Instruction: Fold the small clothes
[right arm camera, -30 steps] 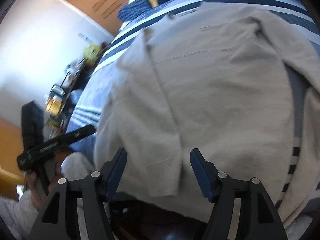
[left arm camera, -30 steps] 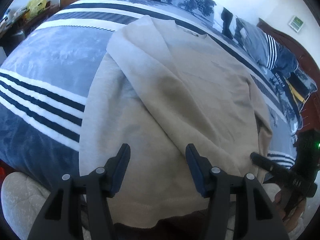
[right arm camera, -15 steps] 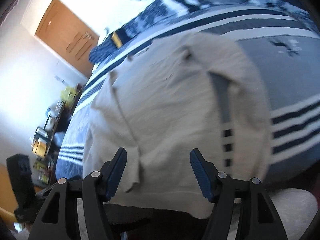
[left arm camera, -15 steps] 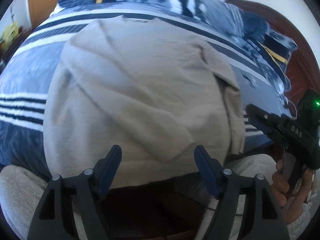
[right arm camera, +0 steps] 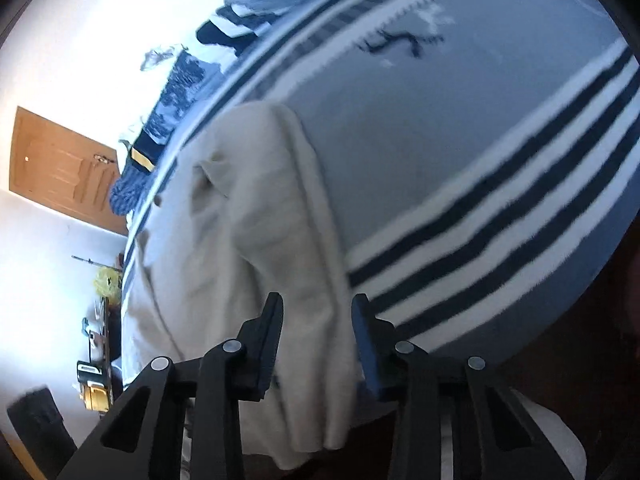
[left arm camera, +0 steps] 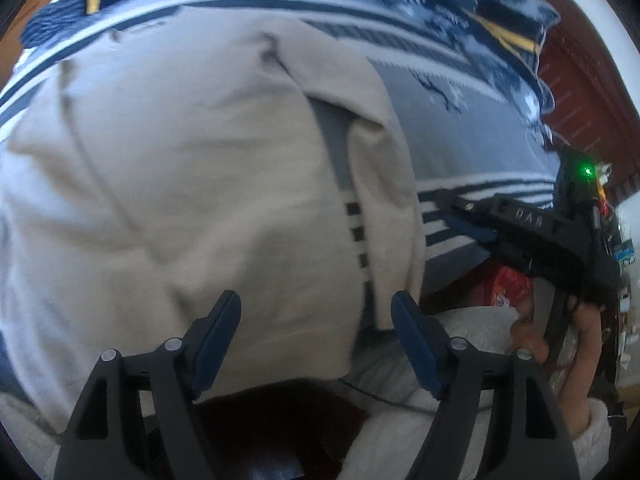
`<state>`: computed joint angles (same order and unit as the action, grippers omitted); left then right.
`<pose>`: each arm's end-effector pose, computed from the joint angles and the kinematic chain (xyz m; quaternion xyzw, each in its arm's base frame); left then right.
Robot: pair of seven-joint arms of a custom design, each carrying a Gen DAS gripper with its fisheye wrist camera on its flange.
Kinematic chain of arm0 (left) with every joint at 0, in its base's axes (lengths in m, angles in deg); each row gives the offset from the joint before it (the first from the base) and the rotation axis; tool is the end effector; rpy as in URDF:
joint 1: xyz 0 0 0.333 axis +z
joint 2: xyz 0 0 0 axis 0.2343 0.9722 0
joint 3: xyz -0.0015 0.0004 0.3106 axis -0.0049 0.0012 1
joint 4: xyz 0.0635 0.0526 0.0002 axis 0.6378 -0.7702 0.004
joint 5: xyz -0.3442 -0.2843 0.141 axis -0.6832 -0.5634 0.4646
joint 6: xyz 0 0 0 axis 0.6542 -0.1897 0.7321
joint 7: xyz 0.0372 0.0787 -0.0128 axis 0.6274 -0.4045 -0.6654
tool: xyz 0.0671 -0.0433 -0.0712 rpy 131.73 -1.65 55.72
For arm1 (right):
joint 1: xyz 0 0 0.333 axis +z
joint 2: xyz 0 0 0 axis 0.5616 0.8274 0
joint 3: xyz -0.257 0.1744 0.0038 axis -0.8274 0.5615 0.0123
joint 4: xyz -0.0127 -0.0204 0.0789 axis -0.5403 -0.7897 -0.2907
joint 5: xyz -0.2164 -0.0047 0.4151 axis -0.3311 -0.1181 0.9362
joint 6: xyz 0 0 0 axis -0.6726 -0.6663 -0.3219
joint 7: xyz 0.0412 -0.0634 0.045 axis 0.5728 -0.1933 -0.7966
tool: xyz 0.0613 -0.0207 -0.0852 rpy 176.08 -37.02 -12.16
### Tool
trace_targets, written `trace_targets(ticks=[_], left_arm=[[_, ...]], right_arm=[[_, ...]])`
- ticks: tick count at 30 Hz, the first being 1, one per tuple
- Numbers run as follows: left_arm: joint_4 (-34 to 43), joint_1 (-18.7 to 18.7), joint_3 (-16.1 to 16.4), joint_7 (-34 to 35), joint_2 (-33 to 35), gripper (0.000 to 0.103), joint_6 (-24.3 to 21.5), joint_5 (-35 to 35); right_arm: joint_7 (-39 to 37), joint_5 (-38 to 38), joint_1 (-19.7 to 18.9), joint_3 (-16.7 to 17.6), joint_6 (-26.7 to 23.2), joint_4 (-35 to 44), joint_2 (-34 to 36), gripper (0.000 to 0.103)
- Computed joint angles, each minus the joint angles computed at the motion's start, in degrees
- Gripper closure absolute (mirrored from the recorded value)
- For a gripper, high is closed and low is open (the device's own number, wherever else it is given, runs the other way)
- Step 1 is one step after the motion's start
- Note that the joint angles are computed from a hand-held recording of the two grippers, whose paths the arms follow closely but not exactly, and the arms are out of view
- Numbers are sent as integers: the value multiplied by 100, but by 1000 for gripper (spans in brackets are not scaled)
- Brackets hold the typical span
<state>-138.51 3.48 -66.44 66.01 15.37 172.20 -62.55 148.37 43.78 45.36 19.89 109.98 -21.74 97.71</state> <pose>0.6874 -0.2802 0.6202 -0.6273 0.7504 -0.2081 0.0105 0.6951 0.1825 0.5148 -0.5078 0.7947 0.1200 0.3102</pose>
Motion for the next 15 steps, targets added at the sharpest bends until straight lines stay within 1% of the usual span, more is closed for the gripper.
trace_targets(ticks=[2,5,7,8,10,11,12,14,15], left_arm=[[241,-74,-68,119,254,27,-123,0],[695,-303,-119,213,729,28,-318,282],[906,-421,-138,226,951,35,-399,399],[1038,-495,-143,243,1079,40,-437,481],[1245,-678,-81,223,1257,73,-548,817],[1405,-757,-52,253,1370,80,-667,976],[1485,-729,-82,302,1423,91,-727,904],[1381,-597,-135,179,1333,94,-627,599],[1133,-411,-202,124,1159,95,-465,233]], right_arm=[[-304,264,-55,35,-184,65,103,65],[-401,102,-59,26,-579,277,307,65],[-497,399,-141,43,-686,258,349,66],[-588,642,-197,54,-642,183,318,66],[-805,1296,-320,76,-513,-64,203,66],[-821,1449,-336,70,-472,-94,207,66],[-857,1639,-359,70,-428,-172,173,66],[-968,1900,-379,76,-424,-199,177,66],[-1056,1966,-373,90,-460,-160,203,65]])
